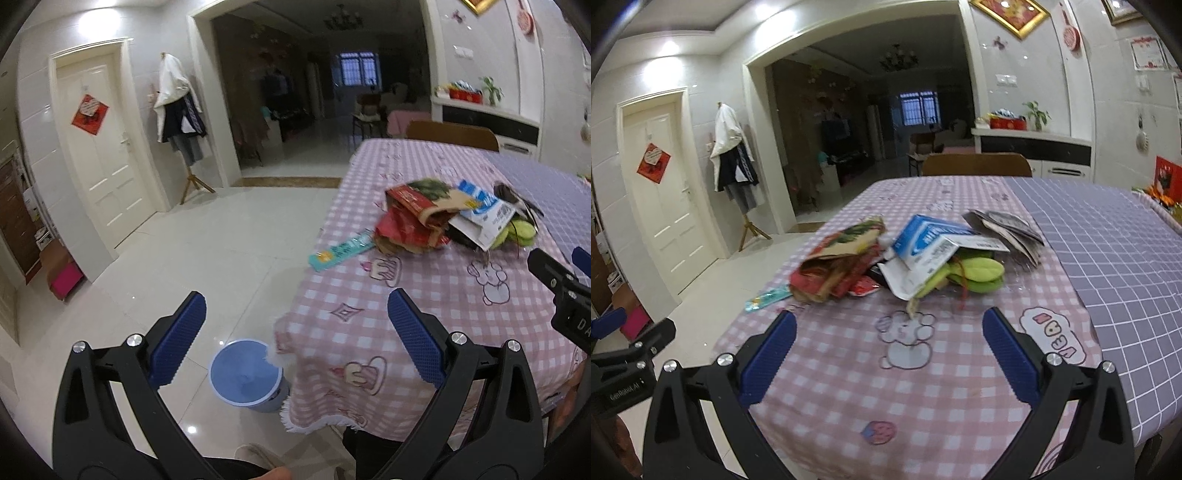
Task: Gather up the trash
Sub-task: 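Reach both grippers toward the trash pile on the table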
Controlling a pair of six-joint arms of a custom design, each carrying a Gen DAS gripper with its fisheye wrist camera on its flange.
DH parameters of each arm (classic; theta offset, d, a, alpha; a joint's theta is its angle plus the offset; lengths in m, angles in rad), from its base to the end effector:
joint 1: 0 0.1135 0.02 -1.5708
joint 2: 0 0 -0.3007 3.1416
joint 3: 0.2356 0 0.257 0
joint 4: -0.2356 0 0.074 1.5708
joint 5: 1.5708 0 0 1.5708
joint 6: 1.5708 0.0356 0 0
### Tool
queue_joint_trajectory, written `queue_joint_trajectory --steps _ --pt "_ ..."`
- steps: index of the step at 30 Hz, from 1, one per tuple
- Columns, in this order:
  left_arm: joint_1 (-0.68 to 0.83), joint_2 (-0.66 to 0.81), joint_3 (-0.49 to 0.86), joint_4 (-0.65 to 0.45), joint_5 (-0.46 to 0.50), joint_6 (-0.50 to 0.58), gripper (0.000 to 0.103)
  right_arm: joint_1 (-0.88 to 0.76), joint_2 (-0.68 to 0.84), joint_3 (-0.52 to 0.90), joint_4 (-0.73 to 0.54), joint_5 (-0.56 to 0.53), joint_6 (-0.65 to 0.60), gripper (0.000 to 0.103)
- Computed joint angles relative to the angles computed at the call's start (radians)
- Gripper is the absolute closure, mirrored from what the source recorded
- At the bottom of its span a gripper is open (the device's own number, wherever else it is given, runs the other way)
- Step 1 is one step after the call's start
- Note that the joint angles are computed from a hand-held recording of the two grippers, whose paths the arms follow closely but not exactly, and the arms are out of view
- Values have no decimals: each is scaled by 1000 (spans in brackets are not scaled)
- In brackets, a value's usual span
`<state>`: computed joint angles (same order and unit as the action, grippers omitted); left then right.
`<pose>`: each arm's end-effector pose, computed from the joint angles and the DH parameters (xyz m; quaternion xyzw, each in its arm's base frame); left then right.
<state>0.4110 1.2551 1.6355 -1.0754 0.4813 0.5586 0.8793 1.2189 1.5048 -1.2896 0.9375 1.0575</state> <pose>0.2059 0.0718 0.4802 0.1656 0.8697 0.0009 0.4650 0.1434 0.1283 0.4436 0.2021 0.8419 -0.0401 0.4988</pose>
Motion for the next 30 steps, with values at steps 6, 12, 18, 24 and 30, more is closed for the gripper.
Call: queue_joint_trajectory --steps 6,12,18,24,30 --pt "-173 5 -38 37 -119 -43 6 -165 -71 -93 94 -114 -104 4" --pt "-333 45 -42 73 -207 -88 6 -380 -120 -151 148 -248 -197 4" --pt "-451 105 -26 121 -263 -130 7 -558 -126 -174 196 -355 -303 4" --pt "-550 165 45 132 -268 -158 7 -649 -122 -186 246 -433 -379 4" --pt "-637 251 114 135 -310 -153 29 -697 -114 -173 279 -468 -428 4"
